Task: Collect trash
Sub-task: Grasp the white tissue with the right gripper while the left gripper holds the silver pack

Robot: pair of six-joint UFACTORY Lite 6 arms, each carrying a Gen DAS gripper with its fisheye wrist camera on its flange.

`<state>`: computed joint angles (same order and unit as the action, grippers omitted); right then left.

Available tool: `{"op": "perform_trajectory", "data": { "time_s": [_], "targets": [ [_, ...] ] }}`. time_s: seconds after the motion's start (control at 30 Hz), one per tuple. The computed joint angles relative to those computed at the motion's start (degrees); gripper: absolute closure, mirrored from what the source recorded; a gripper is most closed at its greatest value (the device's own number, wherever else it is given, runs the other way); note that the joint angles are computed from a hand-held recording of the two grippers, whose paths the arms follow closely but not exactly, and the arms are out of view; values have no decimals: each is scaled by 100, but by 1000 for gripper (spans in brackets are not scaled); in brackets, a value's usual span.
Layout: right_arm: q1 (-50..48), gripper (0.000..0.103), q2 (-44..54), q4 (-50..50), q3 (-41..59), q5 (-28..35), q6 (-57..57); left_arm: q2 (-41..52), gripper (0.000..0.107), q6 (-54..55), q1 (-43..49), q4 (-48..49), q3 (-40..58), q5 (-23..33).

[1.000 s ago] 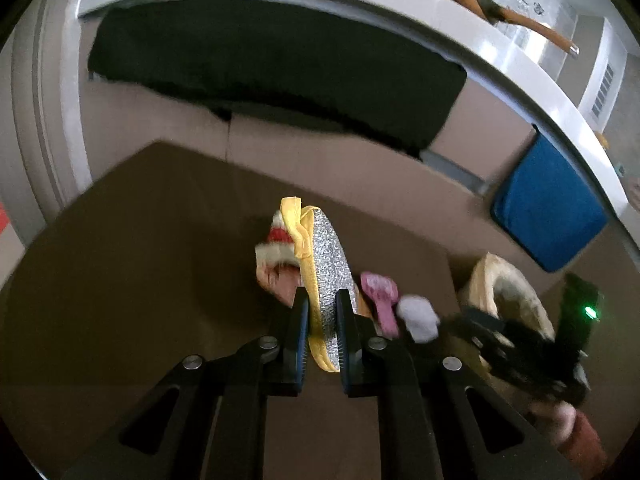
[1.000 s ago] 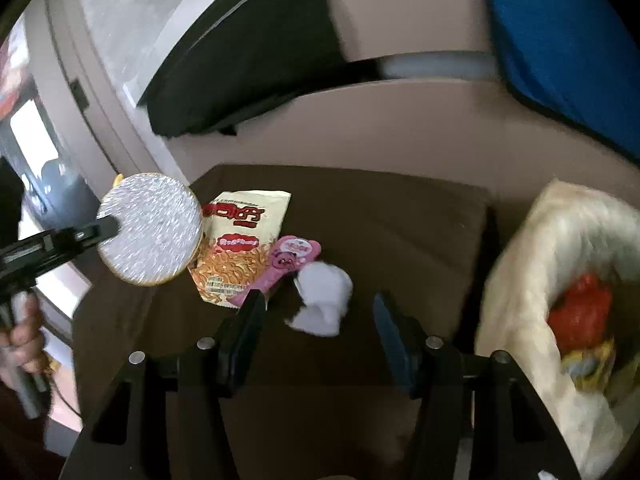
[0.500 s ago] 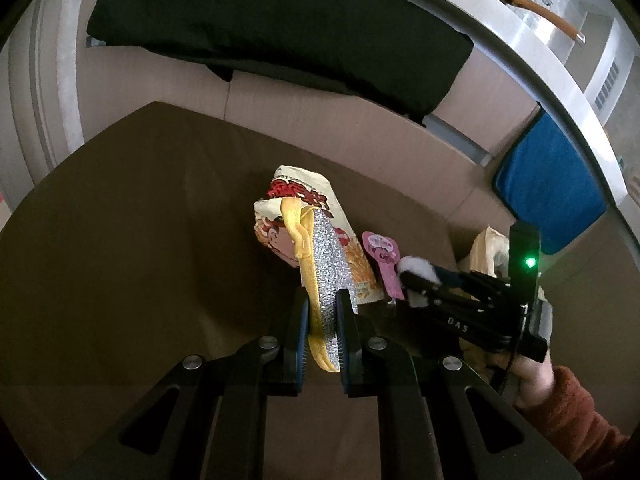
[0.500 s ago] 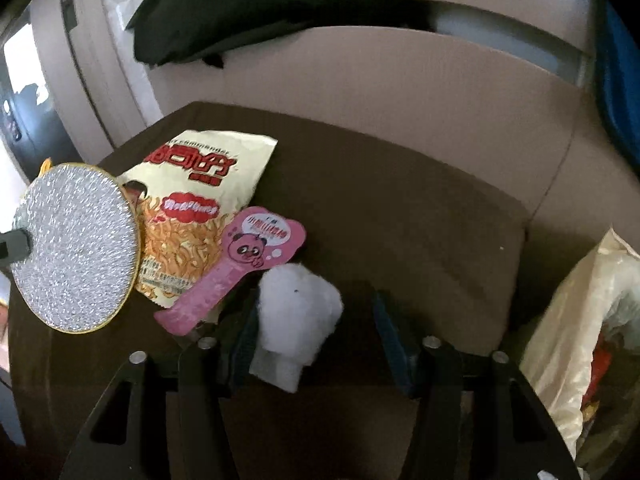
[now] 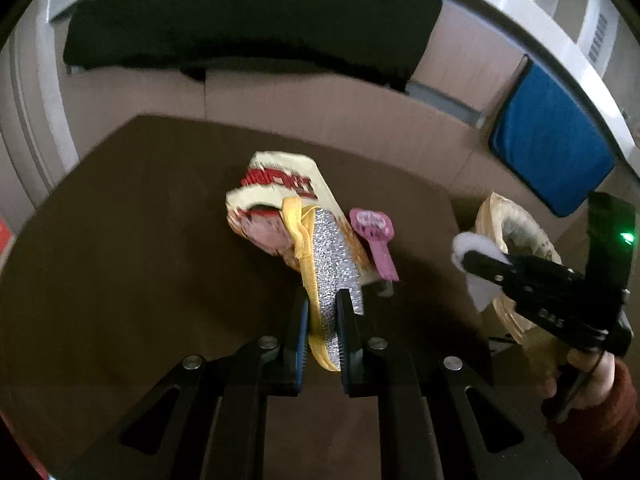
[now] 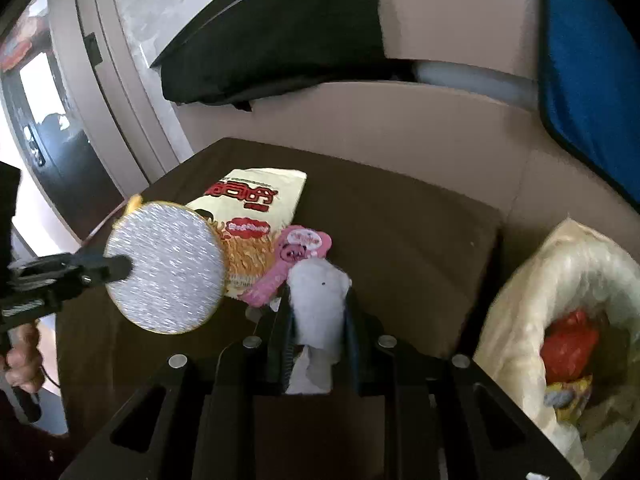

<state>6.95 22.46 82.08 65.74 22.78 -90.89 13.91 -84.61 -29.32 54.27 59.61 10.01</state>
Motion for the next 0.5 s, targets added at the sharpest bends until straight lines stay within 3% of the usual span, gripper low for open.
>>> {"op": "perform_trajectory", "data": {
  "time_s": [0.07,0.17,0.33,0.5],
  "targets": [
    [-176,83,-132,74,-175,127,-74,216,91,296,25,-428,175,-22],
    [-391,83,-154,44,-240,303,8,400,91,-282,-47,77,338,-28],
    [-615,83,-215,79,-461,408,-17,691,91,623,-18,-943,600,-300],
    [-597,83,-401,297,-761,400,-211,592,94,-153,-262,-26,648,16]
  ]
}}
